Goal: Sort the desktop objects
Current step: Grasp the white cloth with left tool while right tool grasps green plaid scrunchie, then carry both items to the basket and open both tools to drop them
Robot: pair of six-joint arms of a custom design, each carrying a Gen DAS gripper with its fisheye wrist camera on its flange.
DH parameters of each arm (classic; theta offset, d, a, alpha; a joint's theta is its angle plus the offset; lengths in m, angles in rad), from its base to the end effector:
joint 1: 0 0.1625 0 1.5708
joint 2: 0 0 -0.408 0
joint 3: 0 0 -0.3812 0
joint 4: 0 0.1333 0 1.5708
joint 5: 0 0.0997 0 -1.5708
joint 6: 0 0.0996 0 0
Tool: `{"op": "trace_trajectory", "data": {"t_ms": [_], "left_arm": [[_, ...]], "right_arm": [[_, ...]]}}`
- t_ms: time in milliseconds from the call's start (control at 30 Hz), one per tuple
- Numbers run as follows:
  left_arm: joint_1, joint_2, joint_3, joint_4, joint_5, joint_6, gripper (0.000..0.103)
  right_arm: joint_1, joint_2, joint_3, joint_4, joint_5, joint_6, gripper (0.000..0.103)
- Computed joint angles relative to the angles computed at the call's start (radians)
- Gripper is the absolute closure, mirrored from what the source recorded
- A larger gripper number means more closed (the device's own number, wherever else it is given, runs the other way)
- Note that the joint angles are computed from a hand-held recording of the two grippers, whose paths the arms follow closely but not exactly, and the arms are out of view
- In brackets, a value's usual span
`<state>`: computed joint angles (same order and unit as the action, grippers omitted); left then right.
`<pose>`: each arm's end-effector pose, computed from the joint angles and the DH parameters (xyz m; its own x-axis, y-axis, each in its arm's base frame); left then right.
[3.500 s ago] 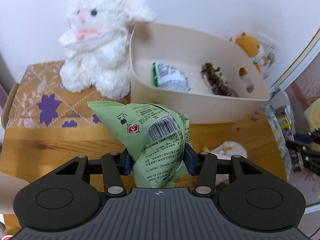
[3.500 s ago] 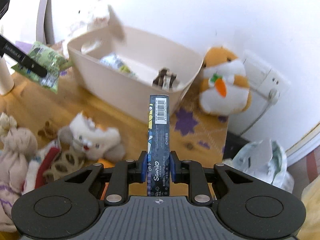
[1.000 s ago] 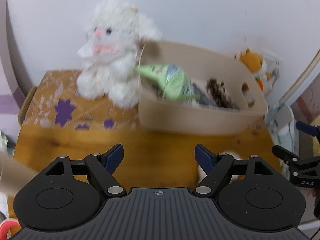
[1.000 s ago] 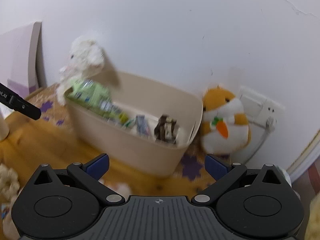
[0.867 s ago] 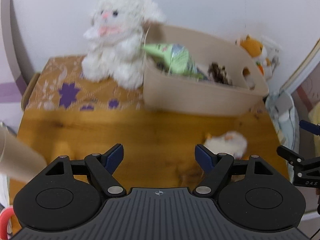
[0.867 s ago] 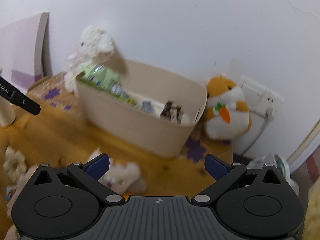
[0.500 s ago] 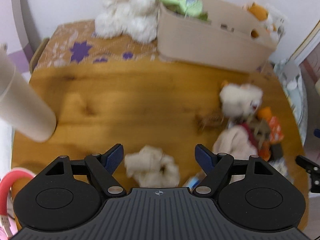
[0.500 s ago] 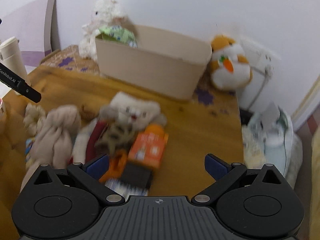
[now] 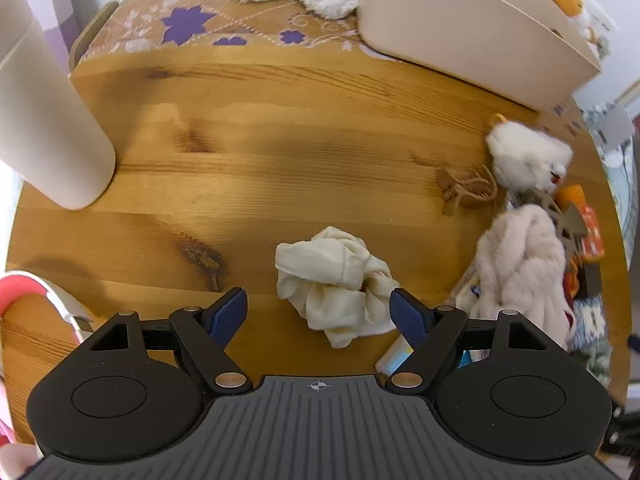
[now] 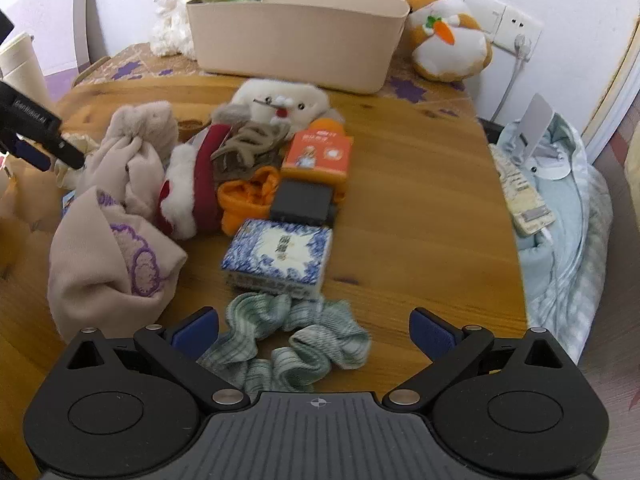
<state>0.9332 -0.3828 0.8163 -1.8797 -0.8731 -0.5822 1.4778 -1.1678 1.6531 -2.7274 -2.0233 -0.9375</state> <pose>-0.3259 -0.7714 0.0666 -0.7994 -0.0038 -0.6008 0.1809 0.9521 -0.2467 0.0308 -0.6366 0.3519 -0.5736 -0.4188 0.7040 -0.6584 0.7470 -0.0921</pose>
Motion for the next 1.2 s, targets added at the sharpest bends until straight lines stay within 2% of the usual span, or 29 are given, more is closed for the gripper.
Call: {"op": "trace_trajectory", "data": {"t_ms": [100, 233, 333, 400, 500, 567, 600, 667, 767, 967, 1200], "left_arm": [[0.007, 0.012, -0.013, -0.005, -0.018, 0.0, 0.023], [-0.001, 0.025, -0.012, 0.006, 0.038, 0.005, 0.024], [-0.001, 0.02, 0.005, -0.007, 0.02, 0.035, 0.03], [-0.007, 0.021, 0.014, -0.009, 0.04, 0.06, 0.037], [-0.014, 0.015, 0.042, -0.046, 0.064, 0.102, 0.051], [-0.015, 0.015, 0.046, -0.058, 0.06, 0.118, 0.061], [-0.015, 0.015, 0.046, -0.064, 0.051, 0.123, 0.068], [-0.013, 0.015, 0.043, -0.065, 0.029, 0.122, 0.075], [-0.014, 0.011, 0.052, -0.077, 0.008, 0.13, 0.081], [-0.021, -0.002, 0.075, -0.081, 0.013, 0.151, 0.085], [-0.036, -0.027, 0.122, -0.168, 0.044, 0.221, 0.086]], "right_arm": [[0.003, 0.008, 0.003, 0.004, -0.006, 0.002, 0.0], [0.004, 0.018, -0.002, 0.02, -0.022, 0.009, 0.001], [0.0, 0.017, -0.009, 0.049, -0.02, 0.039, 0.009], [-0.004, 0.018, -0.014, 0.062, -0.024, 0.053, 0.013], [-0.009, 0.019, -0.031, 0.098, -0.029, 0.077, 0.027], [-0.01, 0.019, -0.04, 0.118, -0.031, 0.087, 0.046], [-0.01, 0.018, -0.042, 0.121, -0.036, 0.086, 0.049], [-0.01, 0.018, -0.042, 0.12, -0.041, 0.075, 0.059], [-0.011, 0.014, -0.04, 0.117, -0.043, 0.054, 0.073], [-0.013, 0.005, -0.04, 0.127, -0.032, 0.063, 0.078], [-0.016, -0.007, -0.05, 0.122, -0.002, 0.073, 0.08]]}}
